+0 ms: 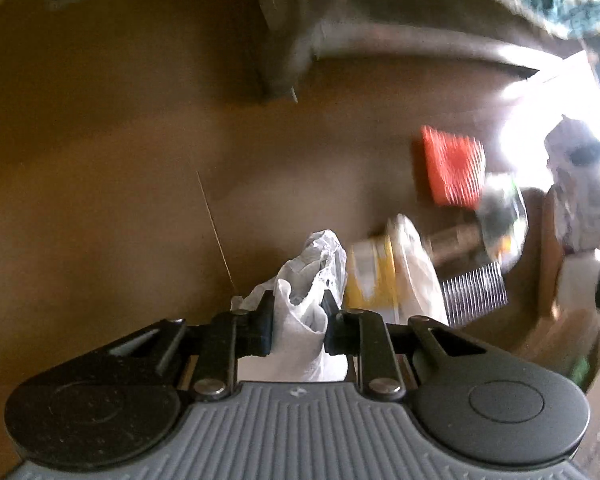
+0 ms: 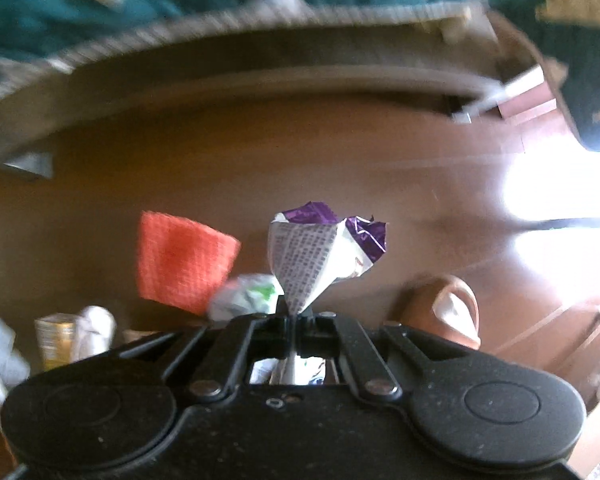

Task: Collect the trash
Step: 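Lift the tissue and wrapper off the floor with both grippers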

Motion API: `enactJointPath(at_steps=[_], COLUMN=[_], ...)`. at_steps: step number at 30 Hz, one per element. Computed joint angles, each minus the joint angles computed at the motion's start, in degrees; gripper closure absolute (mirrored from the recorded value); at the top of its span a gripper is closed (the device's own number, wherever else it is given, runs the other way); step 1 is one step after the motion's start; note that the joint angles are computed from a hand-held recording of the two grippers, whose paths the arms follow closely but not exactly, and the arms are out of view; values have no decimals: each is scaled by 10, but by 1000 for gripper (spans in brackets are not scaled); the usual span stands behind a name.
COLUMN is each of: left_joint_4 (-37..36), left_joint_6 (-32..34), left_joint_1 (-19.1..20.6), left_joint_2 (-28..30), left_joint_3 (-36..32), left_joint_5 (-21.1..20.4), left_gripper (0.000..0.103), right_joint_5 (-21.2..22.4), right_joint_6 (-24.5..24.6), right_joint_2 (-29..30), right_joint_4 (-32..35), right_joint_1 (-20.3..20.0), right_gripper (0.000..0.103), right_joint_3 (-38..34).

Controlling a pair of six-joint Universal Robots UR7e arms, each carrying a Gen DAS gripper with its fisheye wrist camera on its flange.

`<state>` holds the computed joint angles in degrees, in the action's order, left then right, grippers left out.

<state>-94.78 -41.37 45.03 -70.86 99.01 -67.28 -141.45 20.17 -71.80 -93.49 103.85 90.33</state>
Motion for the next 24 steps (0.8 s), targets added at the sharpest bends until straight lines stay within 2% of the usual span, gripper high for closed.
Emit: enactJointPath(at_steps=[2, 4, 8, 13, 15, 17, 18, 19, 21, 22, 23, 24], left_joint_4=[-1, -4, -29, -35, -41, -39, -41, -44, -46, -46, -35, -27], left_joint_6=[-4, -3, -8, -33, -38, -42, -45, -46, -40, -38, -44, -50], left_joint_1=[9, 27, 47, 60, 62, 61, 58, 54, 42, 39, 37, 37], left_joint_2=[11, 23, 28, 23, 26, 23, 17, 11, 1, -3, -4, -5], left_joint_3=[-13, -20, -2, 22, 30, 37, 44, 50, 59, 61, 60, 59], left_joint_5=[15, 5, -3, -2, -5, 0, 5, 10, 22, 18, 16, 15], left_gripper=[81, 81, 81, 74, 68, 44, 42, 42, 50, 70, 83, 83], right_joint_5=[4, 14, 23, 45, 56, 70, 73, 75, 80, 81, 80, 79], right_joint_6=[-30, -50, -64, -77, -82, -86, -90, -94, -98, -100, -101, -103], right_joint_2=[4, 6, 11, 16, 15, 17, 16, 17, 18, 18, 18, 17], right_joint_4=[-11, -18, -10, -11, -22, -26, -29, -33, -35, -35, -36, -37], right_joint_1=[16, 24, 21, 13, 11, 11, 11, 13, 14, 15, 15, 15], right_gripper=[101, 101, 101, 101, 101, 101, 101, 101, 101, 101, 101, 101], right_joint_3=[-7, -7, 2, 12, 22, 21, 23, 23, 22, 21, 22, 23])
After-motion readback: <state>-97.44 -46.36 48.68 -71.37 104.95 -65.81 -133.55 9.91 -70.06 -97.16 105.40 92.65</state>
